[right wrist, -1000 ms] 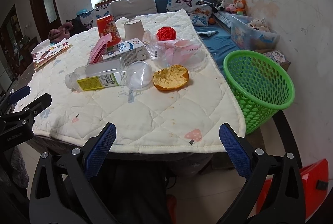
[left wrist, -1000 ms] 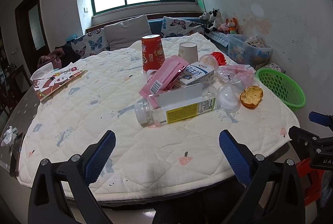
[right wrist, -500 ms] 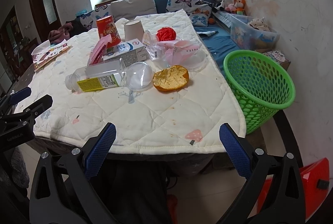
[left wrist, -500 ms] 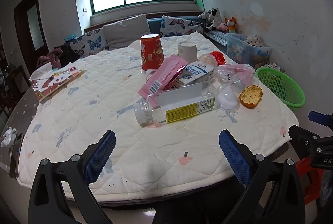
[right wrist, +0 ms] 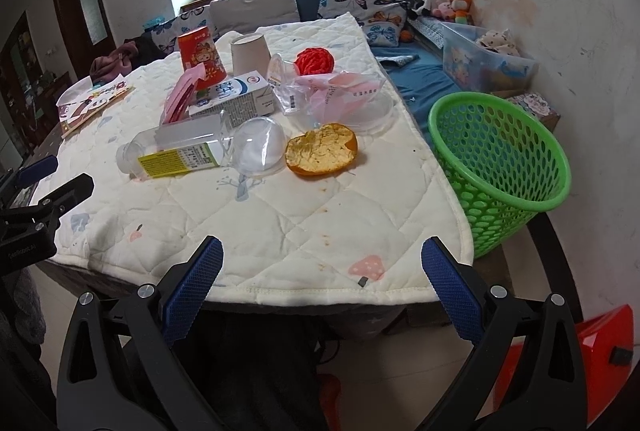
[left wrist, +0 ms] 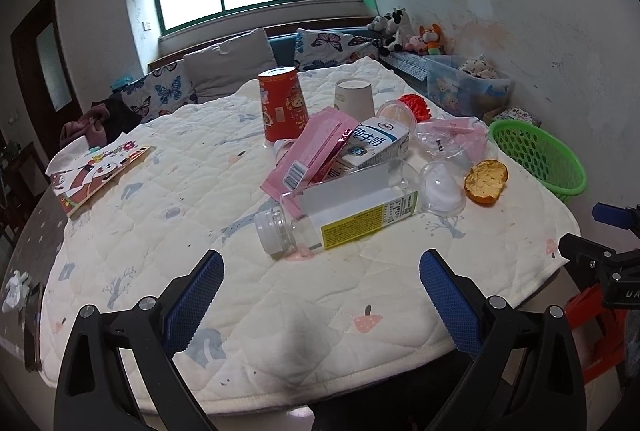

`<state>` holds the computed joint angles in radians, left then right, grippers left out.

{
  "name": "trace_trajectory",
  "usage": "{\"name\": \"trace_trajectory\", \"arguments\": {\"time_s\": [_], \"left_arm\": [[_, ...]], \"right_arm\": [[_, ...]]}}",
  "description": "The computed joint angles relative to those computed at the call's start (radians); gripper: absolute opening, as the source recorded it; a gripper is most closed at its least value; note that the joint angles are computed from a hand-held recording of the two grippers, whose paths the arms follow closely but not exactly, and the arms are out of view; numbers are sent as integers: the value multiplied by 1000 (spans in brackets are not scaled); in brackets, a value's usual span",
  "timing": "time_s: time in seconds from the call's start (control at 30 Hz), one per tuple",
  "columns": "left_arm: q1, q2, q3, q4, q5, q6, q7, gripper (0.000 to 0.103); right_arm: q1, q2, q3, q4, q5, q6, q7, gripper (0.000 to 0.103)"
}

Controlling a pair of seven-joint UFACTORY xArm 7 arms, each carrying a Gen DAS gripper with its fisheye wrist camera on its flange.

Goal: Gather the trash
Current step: 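Grasp the clear plastic bottle with the left tool while the right tool grasps the bread bun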

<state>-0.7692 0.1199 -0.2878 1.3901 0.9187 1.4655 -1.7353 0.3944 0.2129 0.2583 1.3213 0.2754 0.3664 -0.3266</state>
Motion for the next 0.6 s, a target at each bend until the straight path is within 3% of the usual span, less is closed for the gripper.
{"name": "trace_trajectory", "arguments": {"time_s": [0.1,0.23,0.6], "left_arm": [[21,-24,7,-28,2,-59,50,94],[68,-64,13,-79,-25,-150,109,82],[194,-155,15,-217,-49,-422,283,81]], "right_arm": [[4,23,-4,32,-14,10,2,97],[7,63,-8,87,-39,24,17,97],[28,207,-17,304,-89,129,37,93]]}}
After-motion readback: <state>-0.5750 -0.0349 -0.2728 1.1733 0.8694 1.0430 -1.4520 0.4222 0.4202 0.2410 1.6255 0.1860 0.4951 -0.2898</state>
